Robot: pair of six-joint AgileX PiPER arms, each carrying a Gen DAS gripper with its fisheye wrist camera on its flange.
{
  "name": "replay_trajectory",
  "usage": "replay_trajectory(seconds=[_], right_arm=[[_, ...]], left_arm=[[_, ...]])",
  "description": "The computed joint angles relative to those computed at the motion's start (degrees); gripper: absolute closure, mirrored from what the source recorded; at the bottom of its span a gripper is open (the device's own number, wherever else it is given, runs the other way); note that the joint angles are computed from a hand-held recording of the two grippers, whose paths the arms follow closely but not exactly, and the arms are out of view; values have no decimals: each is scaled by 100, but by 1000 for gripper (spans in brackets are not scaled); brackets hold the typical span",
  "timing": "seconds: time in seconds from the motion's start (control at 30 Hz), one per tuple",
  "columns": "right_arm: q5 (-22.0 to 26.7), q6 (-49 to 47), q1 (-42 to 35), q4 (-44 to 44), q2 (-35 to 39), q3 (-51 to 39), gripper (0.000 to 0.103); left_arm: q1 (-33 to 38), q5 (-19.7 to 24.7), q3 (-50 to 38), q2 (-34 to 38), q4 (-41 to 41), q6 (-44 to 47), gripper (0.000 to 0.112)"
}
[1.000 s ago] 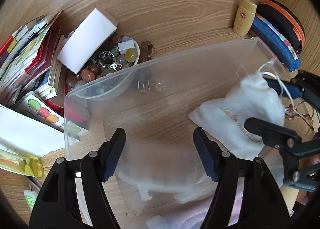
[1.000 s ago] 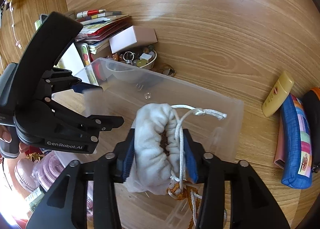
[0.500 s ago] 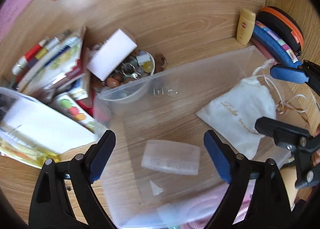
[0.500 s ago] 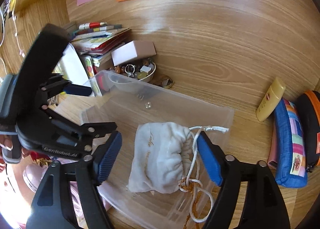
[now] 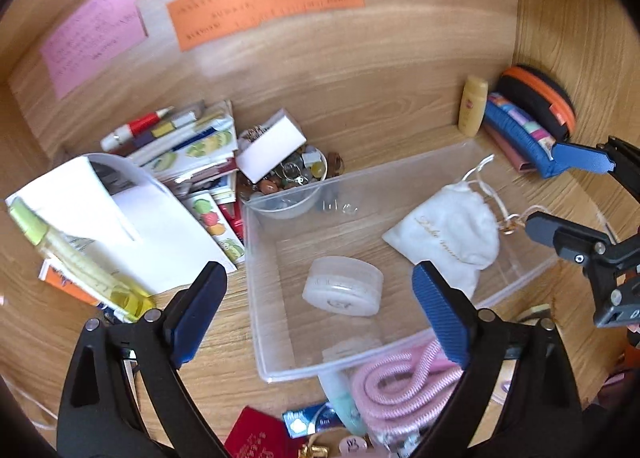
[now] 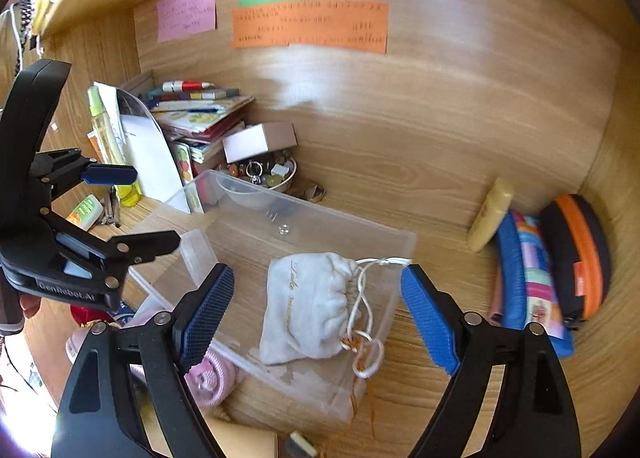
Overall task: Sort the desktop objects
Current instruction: 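Lower the white pouch into the clear box and open the right tool, then return both tools to the desk and grasp the pink compact with the left tool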
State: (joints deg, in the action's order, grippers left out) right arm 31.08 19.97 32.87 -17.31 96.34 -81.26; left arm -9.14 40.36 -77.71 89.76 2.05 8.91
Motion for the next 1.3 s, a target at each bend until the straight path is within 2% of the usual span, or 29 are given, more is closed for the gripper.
replay_trajectory(seconds=[0.27,0.4,0.47,0.63,0.87,1.07,1.2,1.3], right_arm=[[-22,993,220,-949,-1070,930,17],[-38,1608,312,-1542,-1620,1452,1],[-36,2096,400,-2039,-1926,1782,1],[53,2520,472,-2339,-2335,2287,1],[49,3191,507,-2740,-2484,3020,1],[-116,3550,539,-2953,-2348,3467,5],[-226,2892,436,-2404,-2176,3490,22],[-378,2197,283,-1741,-2067,3481,26]], left_arm=[[170,-321,768,-939,-347,9,14],[401,-520,1291,-1497,-724,205,14],[539,-596,1550,-1728,-934,353,13],[725,-864,2250,-2176,-1088,391,12],[1092,-991,3038,-2319,-1880,884,12],[1156,-1129,3541,-2324,-2282,1120,12],[1164,-1177,3786,-2352,-2301,1103,12],[1333,-1069,3924,-2337,-2789,1565,12]])
